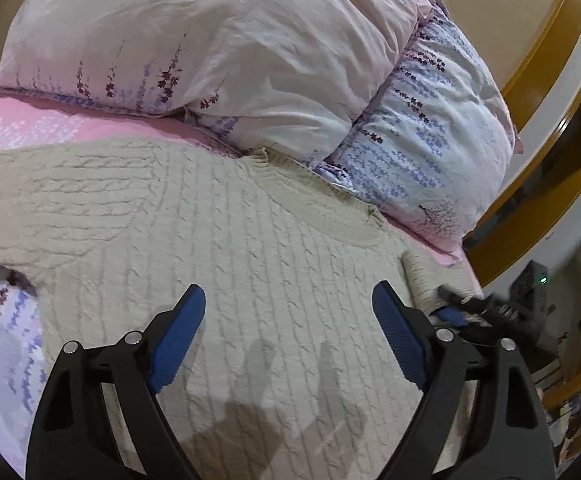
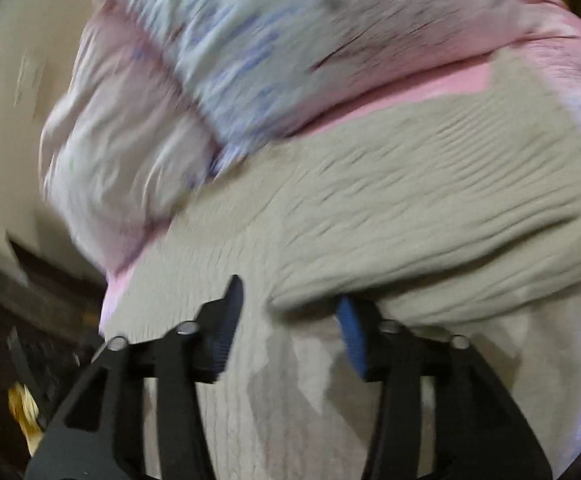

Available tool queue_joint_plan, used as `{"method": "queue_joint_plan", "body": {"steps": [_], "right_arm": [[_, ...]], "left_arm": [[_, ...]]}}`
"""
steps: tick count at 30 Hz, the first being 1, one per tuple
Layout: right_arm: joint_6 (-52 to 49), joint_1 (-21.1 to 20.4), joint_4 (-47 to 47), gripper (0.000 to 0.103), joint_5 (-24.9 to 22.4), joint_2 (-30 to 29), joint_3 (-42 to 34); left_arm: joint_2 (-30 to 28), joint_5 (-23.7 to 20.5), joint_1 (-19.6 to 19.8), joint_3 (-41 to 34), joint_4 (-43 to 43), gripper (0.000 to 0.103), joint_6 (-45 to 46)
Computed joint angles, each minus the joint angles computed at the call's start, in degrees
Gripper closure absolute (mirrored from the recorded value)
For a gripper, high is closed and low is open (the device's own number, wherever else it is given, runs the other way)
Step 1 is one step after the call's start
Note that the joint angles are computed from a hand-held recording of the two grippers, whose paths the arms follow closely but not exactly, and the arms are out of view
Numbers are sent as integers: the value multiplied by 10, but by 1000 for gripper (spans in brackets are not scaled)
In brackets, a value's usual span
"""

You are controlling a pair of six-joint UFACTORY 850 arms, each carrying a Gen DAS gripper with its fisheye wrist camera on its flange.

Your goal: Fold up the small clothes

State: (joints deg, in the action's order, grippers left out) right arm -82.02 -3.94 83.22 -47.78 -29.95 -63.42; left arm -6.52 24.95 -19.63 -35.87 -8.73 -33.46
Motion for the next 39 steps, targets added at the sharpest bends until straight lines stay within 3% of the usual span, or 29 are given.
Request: {"method": "queue_joint_plan", "body": {"steps": [4,5,7,9,13,15,17,20,22,24,25,26,29,32,36,39], "right_arm": [[50,-26,25,53,8,-16,-27],[60,-31,32,57,17,-18,-30],[79,-32,38,72,41,-27,-42],[89,-29,40,94,73,-26,-46],[-29,1,106,95,123,10,-23],[-110,24,145,95,114,35,-5],[-171,54,155,95,95,54,9],[-177,93,105,95,75,53,9],[-157,122,55,91,86,43,3],[-90,151,-48,74,97,16,-14],[-63,154,-77,71,94,10,-19],[-55,153,-84,67,82,4,-18],[-63,122,-58,40,30,12,-8],[-71,83,-18,39,11,30,4],[-70,35,19,38,16,44,11],[-48,6,29,37,17,42,7]], "left_arm": [[1,-15,9,-2,44,3,-31],[3,-9,12,1,54,1,-40],[5,0,17,5,75,1,-61],[7,7,25,9,97,1,-86],[7,41,51,19,184,3,-179],[0,63,68,19,245,20,-244],[-11,80,81,15,300,23,-308],[-32,122,98,9,355,23,-386],[-45,149,105,3,382,23,-422],[-57,157,107,-7,400,23,-447],[-62,154,107,-13,407,23,-456],[-67,152,107,-18,415,23,-465],[-83,141,105,-39,447,25,-503],[-97,112,95,-66,464,28,-527],[-121,126,86,-96,493,47,-561],[-138,69,71,-124,524,54,-611]]}}
